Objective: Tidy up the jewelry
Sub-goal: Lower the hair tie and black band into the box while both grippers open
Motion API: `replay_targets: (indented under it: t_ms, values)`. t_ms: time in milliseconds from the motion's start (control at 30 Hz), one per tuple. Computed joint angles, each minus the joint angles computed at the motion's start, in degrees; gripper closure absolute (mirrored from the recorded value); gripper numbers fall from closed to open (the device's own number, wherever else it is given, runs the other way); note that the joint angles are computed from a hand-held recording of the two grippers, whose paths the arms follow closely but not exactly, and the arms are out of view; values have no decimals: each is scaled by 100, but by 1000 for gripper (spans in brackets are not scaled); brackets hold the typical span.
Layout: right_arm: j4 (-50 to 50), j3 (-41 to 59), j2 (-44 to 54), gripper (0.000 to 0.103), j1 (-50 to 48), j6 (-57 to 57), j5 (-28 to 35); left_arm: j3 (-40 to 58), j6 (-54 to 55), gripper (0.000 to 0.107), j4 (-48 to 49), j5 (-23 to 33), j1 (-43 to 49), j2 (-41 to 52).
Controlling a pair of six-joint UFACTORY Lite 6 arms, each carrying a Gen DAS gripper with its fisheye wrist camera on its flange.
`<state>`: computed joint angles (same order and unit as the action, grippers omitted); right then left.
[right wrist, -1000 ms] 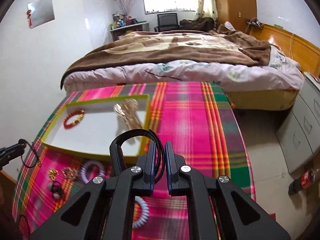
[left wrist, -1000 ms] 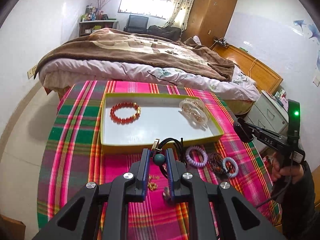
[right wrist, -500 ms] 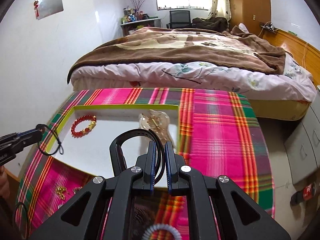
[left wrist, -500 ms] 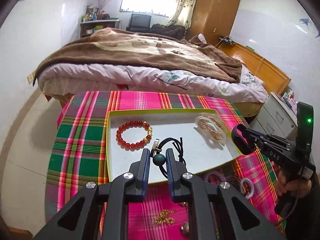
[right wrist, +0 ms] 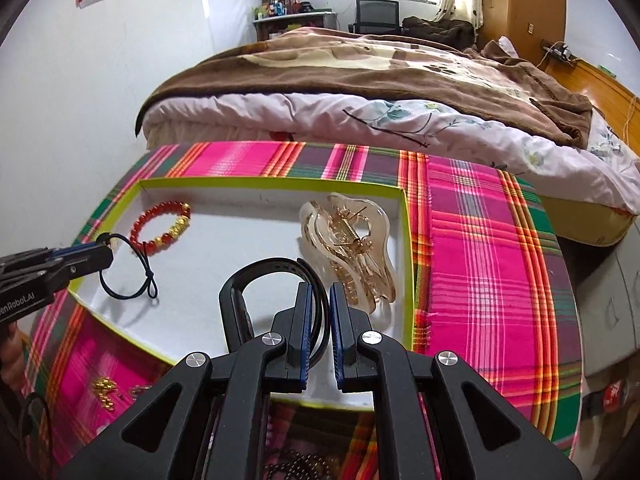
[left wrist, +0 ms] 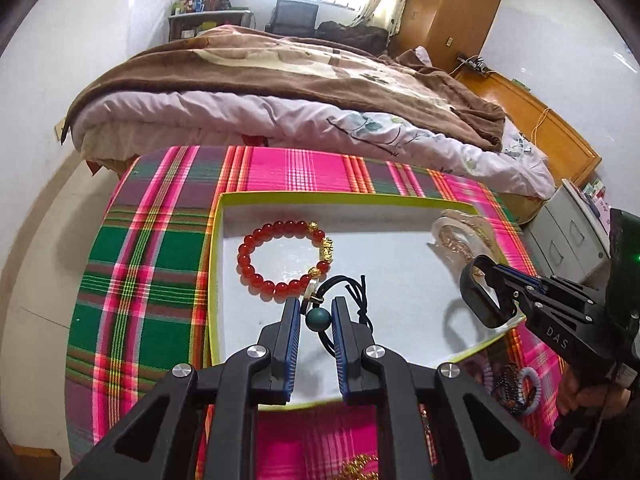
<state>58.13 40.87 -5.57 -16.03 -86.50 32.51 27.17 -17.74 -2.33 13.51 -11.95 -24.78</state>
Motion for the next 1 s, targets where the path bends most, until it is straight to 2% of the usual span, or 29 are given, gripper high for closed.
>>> replay_targets:
  t_ms: [133,400,800,867,900,967,1000]
  values:
    - [34,-15,113,94,130,-53,-234,74,151,91,-106,-130,65,291]
    - [143,-67,224,93,211,-215,-437,168,-501,91,527,-228,94,702]
    - [250,-198,88,93,324,-274,-632,189,-259,90,242,-283,152,910]
    - [256,-231,25,93,341,-251,-669,174,-354,83,320,-283,140,914]
    - [261,-228,10,93,338,-243,-671,165,-325,75,291,-287,147,909]
    - [278,-242,-35,91,326,-242,-662,95,-11,71,-31,-304,166,811]
    - [274,-247,-58,89,311,-233,-640,100,-206,69,155,-280,140,793]
